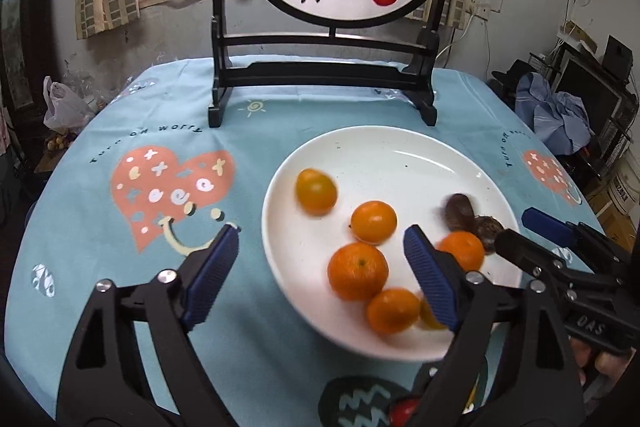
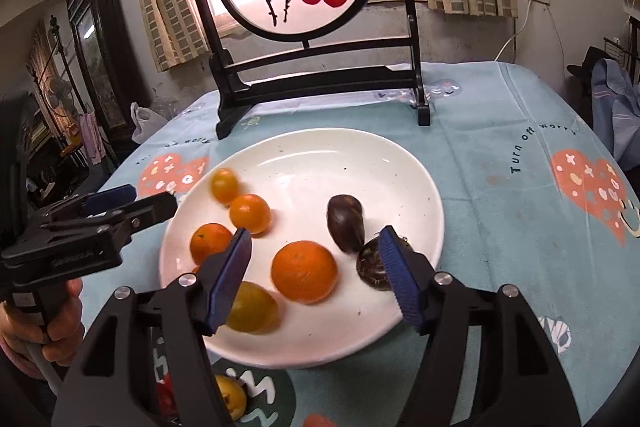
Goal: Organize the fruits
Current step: 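Lower both held fruits onto the white plate and open both tools, then grasp a red tomato with the right tool while the left tool grasps another red tomato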
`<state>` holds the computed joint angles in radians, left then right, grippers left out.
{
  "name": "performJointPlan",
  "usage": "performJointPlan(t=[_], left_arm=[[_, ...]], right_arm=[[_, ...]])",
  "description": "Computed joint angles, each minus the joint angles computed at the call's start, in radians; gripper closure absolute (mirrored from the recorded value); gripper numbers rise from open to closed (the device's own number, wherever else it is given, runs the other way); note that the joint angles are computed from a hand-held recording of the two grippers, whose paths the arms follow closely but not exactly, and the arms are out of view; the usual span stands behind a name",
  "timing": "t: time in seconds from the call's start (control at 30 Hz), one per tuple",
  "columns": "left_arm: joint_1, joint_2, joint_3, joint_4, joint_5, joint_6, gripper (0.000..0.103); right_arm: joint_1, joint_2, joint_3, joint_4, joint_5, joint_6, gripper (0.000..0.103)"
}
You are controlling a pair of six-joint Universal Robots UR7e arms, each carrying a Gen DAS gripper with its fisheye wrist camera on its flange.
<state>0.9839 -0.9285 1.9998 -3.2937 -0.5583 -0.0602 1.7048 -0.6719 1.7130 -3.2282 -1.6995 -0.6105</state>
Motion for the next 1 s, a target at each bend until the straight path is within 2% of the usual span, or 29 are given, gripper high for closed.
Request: performJointPlan(t=[0.13,0.4,0.47,0.53,0.6,0.73,0.83,1.0], left_arm=[[-0.045,-0.043,0.094,-0.026,0.027,-0.033,0.012],[-0.084,-0.131,0.304,-0.013,0.028,-0.223,0.010],[-0.076,-0.151,0.344,0.036,0.020,-0.303,0.010],[-0.064,-0.189,0.370,0.119,-0.024,-0.381,0.010],[-0.065,-0.196,0.397,0.096,-0.039,-0.391,0.010],[-0.088,-0.185,0.431,0.122,0.011,-0.409,0.010],[-0.084,-0.195,0.438,0.138,-0.023,-0.412,0.010],[-0.086,-0.199,0.439,0.142,-0.028,-0.409,0.010]], right_arm=[[0.000,-0.034,0.065,-0.039,0.003,-0.012,0.036],[-0.041,-0.128,0.247,-0.084,0.003,-0.044,0.036],[-0.056,-0.152,0.292,-0.062,-0.015,-0.048,0.037],[-0.066,-0.180,0.331,-0.032,-0.014,-0.061,0.037],[-0.067,-0.198,0.365,-0.025,-0.011,-0.097,0.036],[-0.060,-0.207,0.417,-0.048,-0.048,-0.160,0.036],[-0.059,-0.205,0.417,-0.027,-0.067,-0.162,0.037],[-0.060,-0.203,0.411,0.002,-0.084,-0.156,0.049]])
